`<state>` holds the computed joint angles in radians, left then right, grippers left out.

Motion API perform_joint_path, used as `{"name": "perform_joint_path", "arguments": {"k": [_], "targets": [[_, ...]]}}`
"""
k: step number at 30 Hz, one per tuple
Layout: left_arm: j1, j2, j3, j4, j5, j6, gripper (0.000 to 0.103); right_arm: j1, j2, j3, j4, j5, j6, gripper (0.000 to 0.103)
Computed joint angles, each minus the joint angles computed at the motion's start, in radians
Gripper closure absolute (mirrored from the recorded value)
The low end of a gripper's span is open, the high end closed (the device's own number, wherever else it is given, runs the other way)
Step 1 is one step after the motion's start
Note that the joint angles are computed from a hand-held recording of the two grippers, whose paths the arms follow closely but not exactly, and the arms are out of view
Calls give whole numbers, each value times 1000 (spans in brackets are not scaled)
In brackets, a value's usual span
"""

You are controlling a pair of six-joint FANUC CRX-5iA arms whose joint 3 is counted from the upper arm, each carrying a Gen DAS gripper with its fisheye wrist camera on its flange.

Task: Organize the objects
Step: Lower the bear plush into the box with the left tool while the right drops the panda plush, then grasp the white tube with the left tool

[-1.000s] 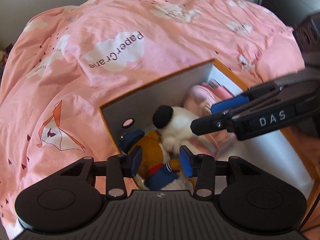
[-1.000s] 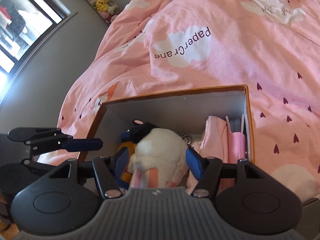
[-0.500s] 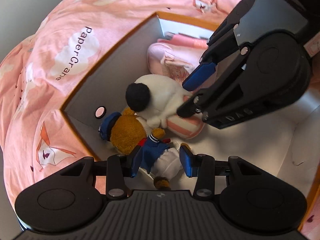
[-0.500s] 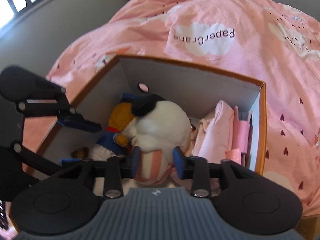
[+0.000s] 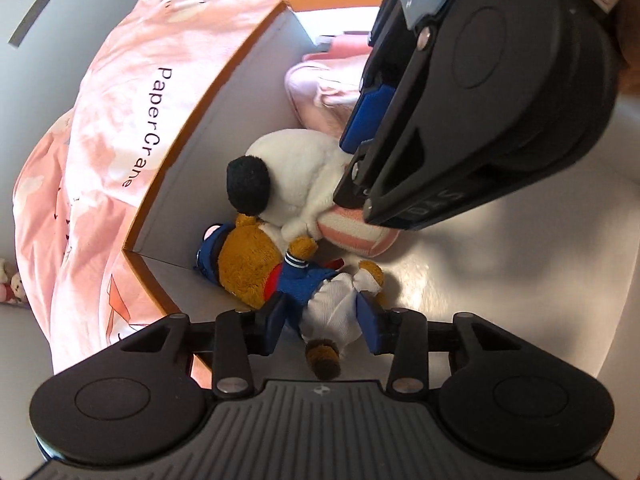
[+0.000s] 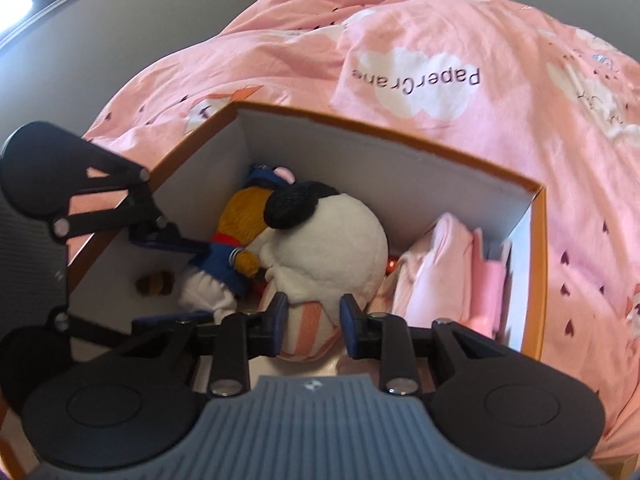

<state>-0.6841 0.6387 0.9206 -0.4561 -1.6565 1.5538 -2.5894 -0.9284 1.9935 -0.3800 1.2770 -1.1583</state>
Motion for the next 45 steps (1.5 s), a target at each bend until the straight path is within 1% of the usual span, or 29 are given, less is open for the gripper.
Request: {"name": "perform_joint_path", "arguments": {"k": [2, 5, 6, 9, 12, 17, 19, 22, 24, 26, 27, 30, 31, 32, 35, 36, 38, 40, 42, 45], "targets": [[-1, -6, -16, -5, 16, 14, 54, -3, -11, -18, -3, 10, -14, 74], [-4, -13, -28, -13, 28, 23, 54, -3, -3, -3, -5, 4, -10, 74], [-3, -15, -31, -12, 30, 25, 54, 0, -18, -30, -3, 14, -17, 74], [0, -27, -46, -11, 42, 38, 49, -1, -28, -53, -8, 31, -16, 73], [10, -54, -81, 14, 76, 55, 49, -10, 8, 10, -35, 4, 3, 73], [20, -105, -131, 41, 129, 107, 49, -29, 121, 198, -92, -98, 43, 72], [18, -129, -147, 42, 153, 145, 48, -40, 182, 299, -127, -165, 66, 72], [-12, -160, -164, 16, 202, 245, 48, -55, 286, 457, -156, -285, 83, 72], [-34, -151, -130, -5, 208, 302, 48, -68, 351, 551, -171, -359, 85, 71], [-58, -157, -117, -22, 222, 355, 48, -85, 416, 644, -189, -428, 93, 65], [-66, -154, -105, -21, 232, 377, 48, -96, 452, 696, -207, -462, 106, 65], [-78, -142, -66, 34, 265, 419, 49, -128, 540, 806, -207, -532, 93, 65], [-80, -150, -74, 56, 300, 424, 49, -138, 564, 834, -199, -548, 79, 65], [-82, -137, -53, 77, 325, 419, 49, -149, 589, 865, -189, -561, 65, 65], [-93, -123, -50, 122, 393, 410, 49, -179, 648, 931, -144, -570, 9, 65], [-95, -108, -36, 143, 404, 404, 49, -193, 663, 950, -134, -562, 0, 65], [-106, -68, -5, 181, 421, 409, 50, -215, 688, 976, -106, -540, -32, 65], [-109, -33, 20, 235, 439, 376, 50, -232, 700, 983, -53, -491, -93, 65], [-115, 23, 82, 280, 416, 331, 50, -249, 710, 993, -11, -449, -145, 65], [-127, 146, 254, 321, 310, 271, 50, -275, 720, 1016, 25, -407, -198, 65]]}}
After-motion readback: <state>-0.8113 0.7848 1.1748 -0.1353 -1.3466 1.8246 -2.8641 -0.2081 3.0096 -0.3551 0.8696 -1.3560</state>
